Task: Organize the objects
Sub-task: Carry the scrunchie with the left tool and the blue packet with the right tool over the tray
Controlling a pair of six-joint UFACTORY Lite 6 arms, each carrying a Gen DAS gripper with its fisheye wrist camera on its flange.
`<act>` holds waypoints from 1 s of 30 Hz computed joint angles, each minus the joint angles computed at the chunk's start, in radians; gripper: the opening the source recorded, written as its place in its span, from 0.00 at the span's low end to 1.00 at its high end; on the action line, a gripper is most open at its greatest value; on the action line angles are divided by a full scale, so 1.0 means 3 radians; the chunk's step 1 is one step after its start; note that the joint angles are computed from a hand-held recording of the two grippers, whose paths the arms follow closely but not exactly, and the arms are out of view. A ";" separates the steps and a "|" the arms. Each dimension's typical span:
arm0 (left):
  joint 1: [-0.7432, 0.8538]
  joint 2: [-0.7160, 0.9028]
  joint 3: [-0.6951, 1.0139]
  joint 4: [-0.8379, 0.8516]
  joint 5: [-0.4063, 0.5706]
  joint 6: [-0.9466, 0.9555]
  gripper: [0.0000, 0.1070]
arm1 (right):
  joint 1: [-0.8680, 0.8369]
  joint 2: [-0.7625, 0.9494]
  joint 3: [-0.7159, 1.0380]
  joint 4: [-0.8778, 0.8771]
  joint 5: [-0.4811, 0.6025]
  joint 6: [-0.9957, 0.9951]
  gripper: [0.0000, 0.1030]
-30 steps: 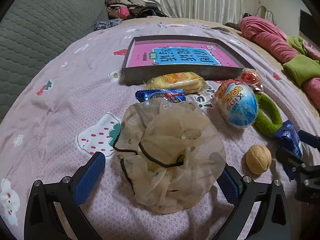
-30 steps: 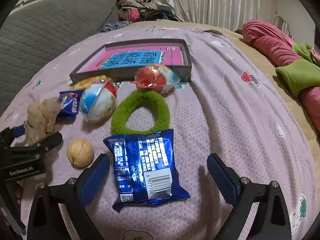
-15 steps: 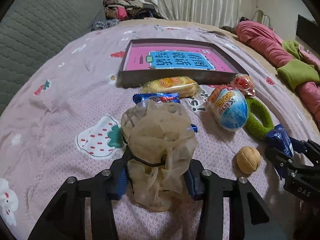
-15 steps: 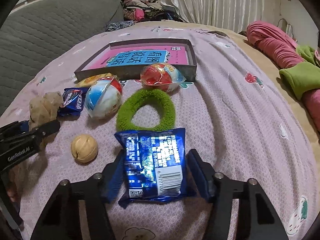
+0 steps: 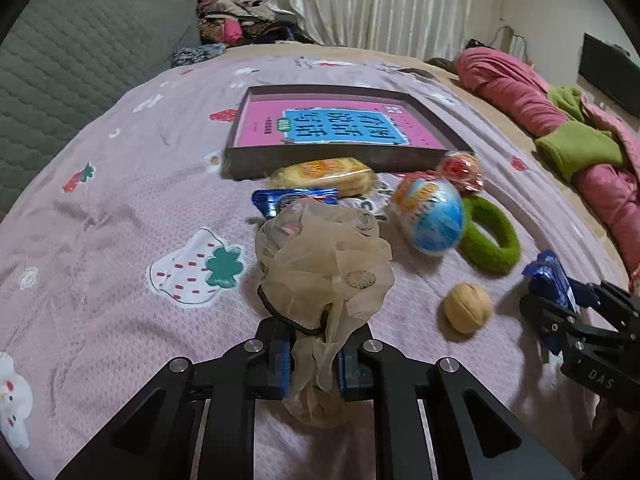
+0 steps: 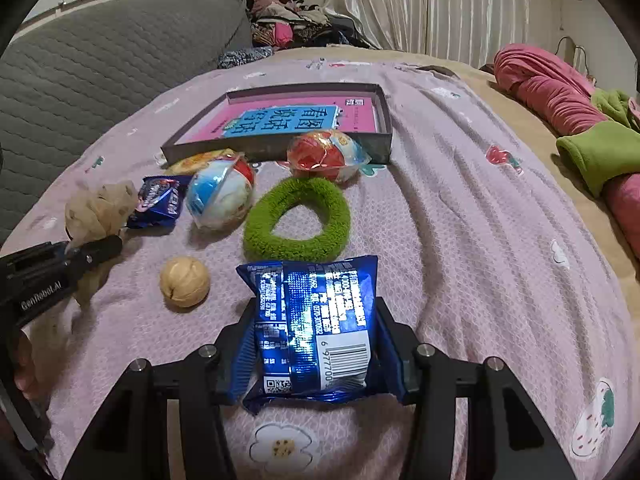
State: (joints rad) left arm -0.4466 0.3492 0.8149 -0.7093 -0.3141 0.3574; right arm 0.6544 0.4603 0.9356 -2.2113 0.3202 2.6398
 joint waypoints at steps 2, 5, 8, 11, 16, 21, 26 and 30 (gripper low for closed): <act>-0.0066 -0.0088 -0.0072 -0.0086 -0.0031 0.0071 0.15 | 0.0031 -0.0098 -0.0079 0.0037 0.0035 -0.0005 0.51; -0.0163 -0.0253 -0.0198 -0.0239 -0.0052 0.0187 0.15 | 0.0079 -0.0254 -0.0184 0.0078 0.0062 -0.0009 0.51; -0.0254 -0.0426 -0.0322 -0.0409 -0.0052 0.0305 0.15 | 0.0151 -0.0392 -0.0235 0.0293 0.0070 -0.0193 0.51; -0.0350 -0.0582 -0.0436 -0.0705 -0.0070 0.0525 0.15 | 0.0231 -0.0501 -0.0243 0.0533 0.0075 -0.0401 0.51; -0.0491 -0.0810 -0.0581 -0.1235 -0.0121 0.0930 0.15 | 0.0382 -0.0680 -0.0285 0.0959 0.0105 -0.0767 0.51; -0.0604 -0.1016 -0.0664 -0.1699 -0.0157 0.1298 0.15 | 0.0474 -0.0797 -0.0338 0.1188 0.0126 -0.0941 0.51; -0.0678 -0.1189 -0.0626 -0.2181 -0.0178 0.1765 0.15 | 0.0526 -0.0930 -0.0342 0.1434 0.0153 -0.1181 0.51; -0.0691 -0.1283 -0.0499 -0.2587 -0.0212 0.2235 0.15 | 0.0526 -0.0985 -0.0222 0.1698 0.0156 -0.1526 0.51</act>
